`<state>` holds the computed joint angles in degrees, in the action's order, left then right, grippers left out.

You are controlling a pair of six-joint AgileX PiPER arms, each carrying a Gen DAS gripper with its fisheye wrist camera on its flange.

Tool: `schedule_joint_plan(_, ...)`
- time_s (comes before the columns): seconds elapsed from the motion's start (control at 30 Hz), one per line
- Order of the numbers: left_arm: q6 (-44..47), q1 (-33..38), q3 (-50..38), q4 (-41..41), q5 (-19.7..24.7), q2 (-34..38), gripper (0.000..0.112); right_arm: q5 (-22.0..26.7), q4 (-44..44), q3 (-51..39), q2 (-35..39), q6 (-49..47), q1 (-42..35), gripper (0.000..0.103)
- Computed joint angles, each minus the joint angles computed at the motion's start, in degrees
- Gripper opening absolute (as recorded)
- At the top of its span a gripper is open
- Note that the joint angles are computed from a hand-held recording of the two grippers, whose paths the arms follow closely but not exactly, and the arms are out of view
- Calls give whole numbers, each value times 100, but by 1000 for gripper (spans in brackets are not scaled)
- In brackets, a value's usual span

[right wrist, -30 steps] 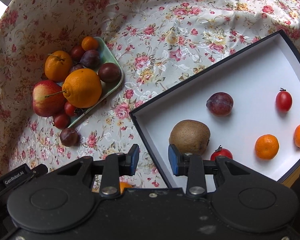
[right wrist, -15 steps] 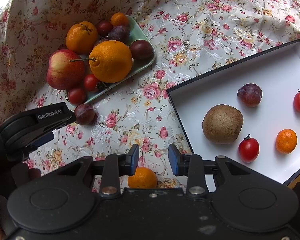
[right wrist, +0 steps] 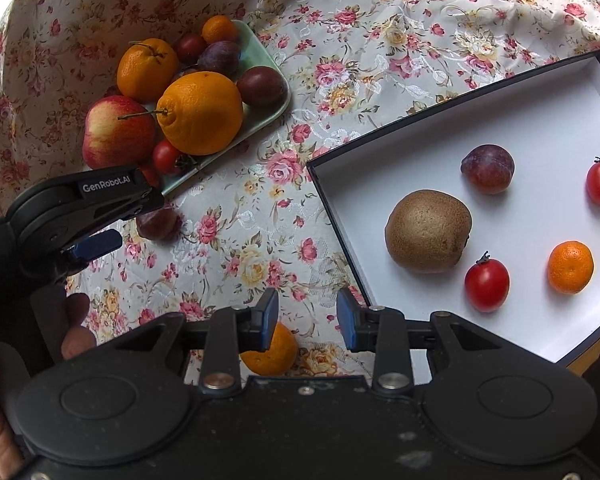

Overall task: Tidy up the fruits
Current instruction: 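Grasp the dark plum with the left tool while the right tool approaches a tangerine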

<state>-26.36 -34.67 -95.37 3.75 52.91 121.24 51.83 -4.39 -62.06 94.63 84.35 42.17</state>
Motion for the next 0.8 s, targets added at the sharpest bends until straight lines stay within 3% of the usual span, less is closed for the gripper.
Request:
schedule_joint_plan(0.57, -437, -156, -128, 460, -104, 454, 59, 12, 154, 102, -106, -289, 28, 35)
schedule_joint_plan(0.67, -476, -221, 40, 540, -271, 381, 51, 39, 165, 114, -126, -299, 12, 35)
schedule_joint_plan(0.8, -633, -312, 209, 596, -362, 275, 51, 20, 229, 131, -140, -360, -24, 35)
